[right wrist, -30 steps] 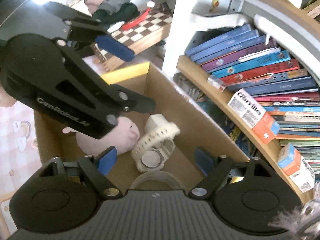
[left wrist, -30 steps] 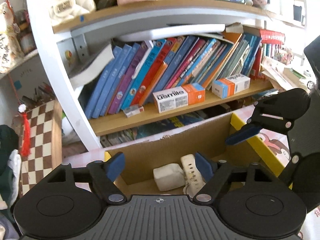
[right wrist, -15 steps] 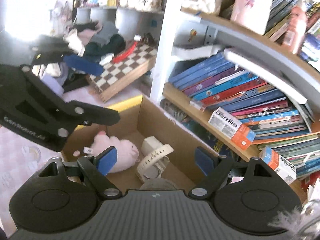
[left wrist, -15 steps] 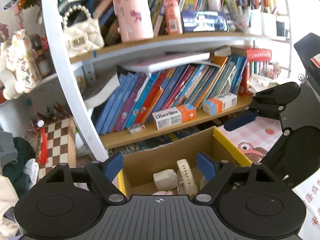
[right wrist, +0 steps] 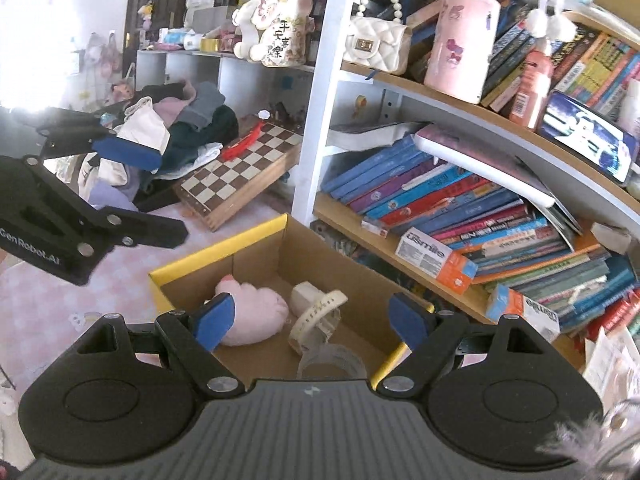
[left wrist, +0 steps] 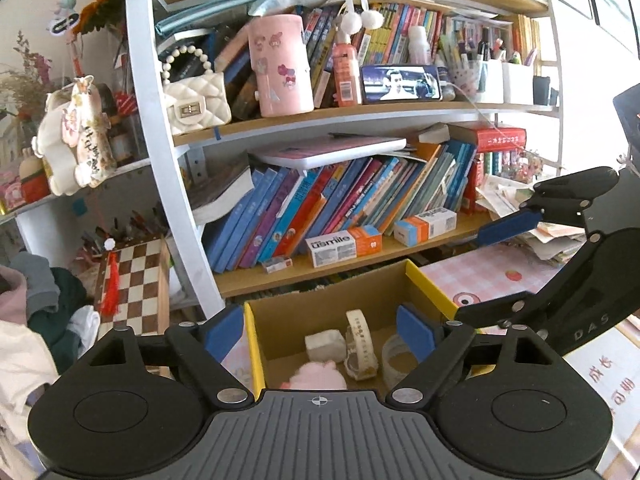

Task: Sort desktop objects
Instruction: 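Move both tools back from the box toward the remaining objects on the table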

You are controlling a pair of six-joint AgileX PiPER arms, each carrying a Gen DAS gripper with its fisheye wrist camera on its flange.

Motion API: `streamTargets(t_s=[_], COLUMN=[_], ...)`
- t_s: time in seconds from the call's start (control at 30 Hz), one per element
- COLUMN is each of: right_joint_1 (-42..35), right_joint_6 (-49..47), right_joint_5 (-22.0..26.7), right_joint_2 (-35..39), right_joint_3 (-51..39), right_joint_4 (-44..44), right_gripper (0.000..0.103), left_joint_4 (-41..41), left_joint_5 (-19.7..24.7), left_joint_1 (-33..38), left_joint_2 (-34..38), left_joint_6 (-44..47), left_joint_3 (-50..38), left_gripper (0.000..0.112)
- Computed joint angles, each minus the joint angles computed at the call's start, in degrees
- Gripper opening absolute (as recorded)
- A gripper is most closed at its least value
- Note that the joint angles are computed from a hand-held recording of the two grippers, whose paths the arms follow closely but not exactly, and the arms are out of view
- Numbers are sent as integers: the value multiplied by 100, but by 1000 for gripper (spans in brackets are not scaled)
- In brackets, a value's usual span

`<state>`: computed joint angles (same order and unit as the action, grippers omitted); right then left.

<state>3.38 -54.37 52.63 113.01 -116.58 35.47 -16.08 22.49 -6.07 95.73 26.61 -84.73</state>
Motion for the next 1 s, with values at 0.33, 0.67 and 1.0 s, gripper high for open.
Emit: streamTargets(t_s=[0.33,0.67,1.0], right_joint_1=[-242,-409,-291], right_joint_6=[-192,-49,-364], right_joint_5=[-884,-1357,-1984], right_joint_2=[-1428,-2258,-2876], right_joint_3=[2380,3878,5213], right_joint_4=[366,342,634], right_gripper=[84,84,84], left_joint_4=[-569,-561,-609], left_joint_5=[-309,-310,-436], left_joint_1=[297,548,637], left_joint_2=[-1104,-1647,-2083], left_joint_6=[609,234,28], left_joint_3=[1398,2336,3189], left_gripper=[87,87,87])
